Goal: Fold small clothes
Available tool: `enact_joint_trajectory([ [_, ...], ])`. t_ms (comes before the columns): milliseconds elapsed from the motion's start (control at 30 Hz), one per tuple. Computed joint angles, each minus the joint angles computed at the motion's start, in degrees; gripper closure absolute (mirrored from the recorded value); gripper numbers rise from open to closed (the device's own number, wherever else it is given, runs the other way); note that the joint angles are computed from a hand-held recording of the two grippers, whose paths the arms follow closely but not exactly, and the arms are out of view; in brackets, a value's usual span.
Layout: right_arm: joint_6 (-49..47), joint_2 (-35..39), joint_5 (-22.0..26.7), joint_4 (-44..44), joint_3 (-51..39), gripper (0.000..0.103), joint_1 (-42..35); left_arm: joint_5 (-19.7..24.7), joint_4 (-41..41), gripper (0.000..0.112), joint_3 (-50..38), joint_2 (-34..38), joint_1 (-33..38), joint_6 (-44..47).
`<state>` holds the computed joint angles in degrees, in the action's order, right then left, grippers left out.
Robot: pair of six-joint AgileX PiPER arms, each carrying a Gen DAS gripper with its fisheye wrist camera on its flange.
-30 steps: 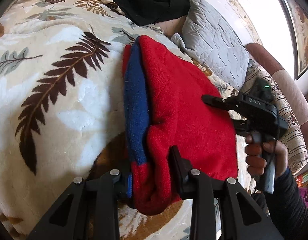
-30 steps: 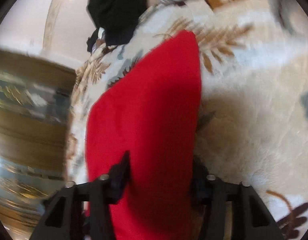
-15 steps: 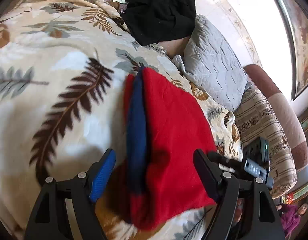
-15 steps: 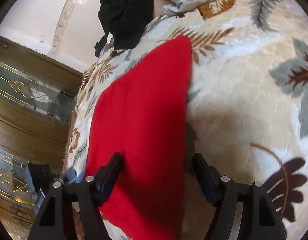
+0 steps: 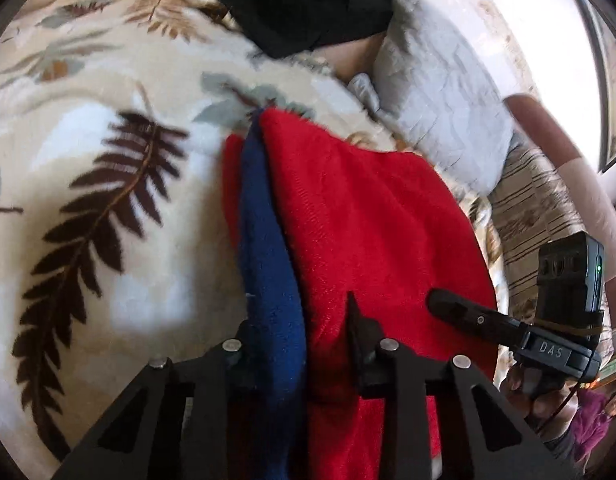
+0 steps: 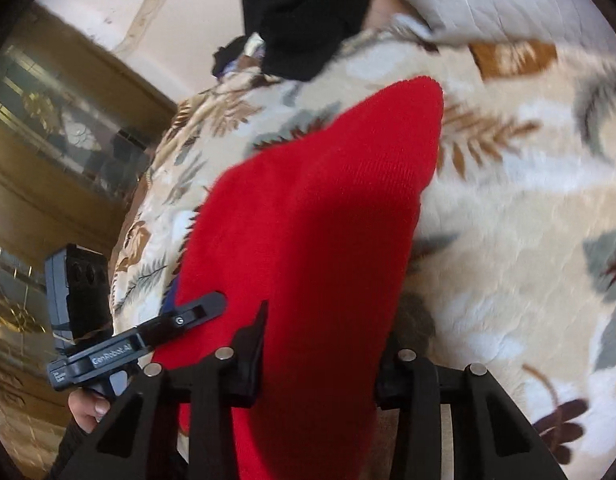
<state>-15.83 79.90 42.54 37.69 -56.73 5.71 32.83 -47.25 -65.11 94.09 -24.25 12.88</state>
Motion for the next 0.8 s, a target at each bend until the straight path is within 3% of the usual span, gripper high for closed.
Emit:
enact_joint_trajectory([
  [100,-1.9,-2.9,3.5,-0.7,-3.6,0.061,-3.6,-1.6,-0.1,0.081,-2.9,-0.3,-2.2,-1.7],
  [233,-6.1,-3.3,9.4,0.9,-9.9,0.061,-12.0,-1.5,7.8,0.081,-15.2,4.0,-7.0,-9.8],
  [367,-11.7,-1.2,13.7,5.1,-12.3,0.061,-21.0,2.2,17.6,0.080,-29.7,12.6,-11.4,-19.3],
  [433,-15.6,2.1,14.2,9.7,-10.3,0.055,-26.8,4.3,21.0,0.072,-34.9,17.3,-12.9,-23.4],
  [500,-13.3,5.8,12.1,8.5,-7.8,0.046,-29.4,11.3,29.7,0.066,-42.7,24.7,-14.8,-31.7],
  [533,-11.6,6.8,9.9,6.1,-5.2,0.045,-30.9,13.1,32.1,0.062,-43.5,27.1,-15.3,-33.3],
  [600,-14.9,5.3,8.5,7.7,-0.5,0.045,-33.6,10.0,31.5,0.052,-39.1,25.3,-15.5,-32.7],
  [633,-16.8,3.5,8.4,8.8,1.3,0.044,-34.4,7.5,33.0,0.052,-35.6,23.0,-15.8,-33.7],
  [800,-15.1,-8.4,3.2,7.8,5.4,0.044,-29.1,6.2,46.6,0.052,-29.5,15.8,-19.4,-42.3],
])
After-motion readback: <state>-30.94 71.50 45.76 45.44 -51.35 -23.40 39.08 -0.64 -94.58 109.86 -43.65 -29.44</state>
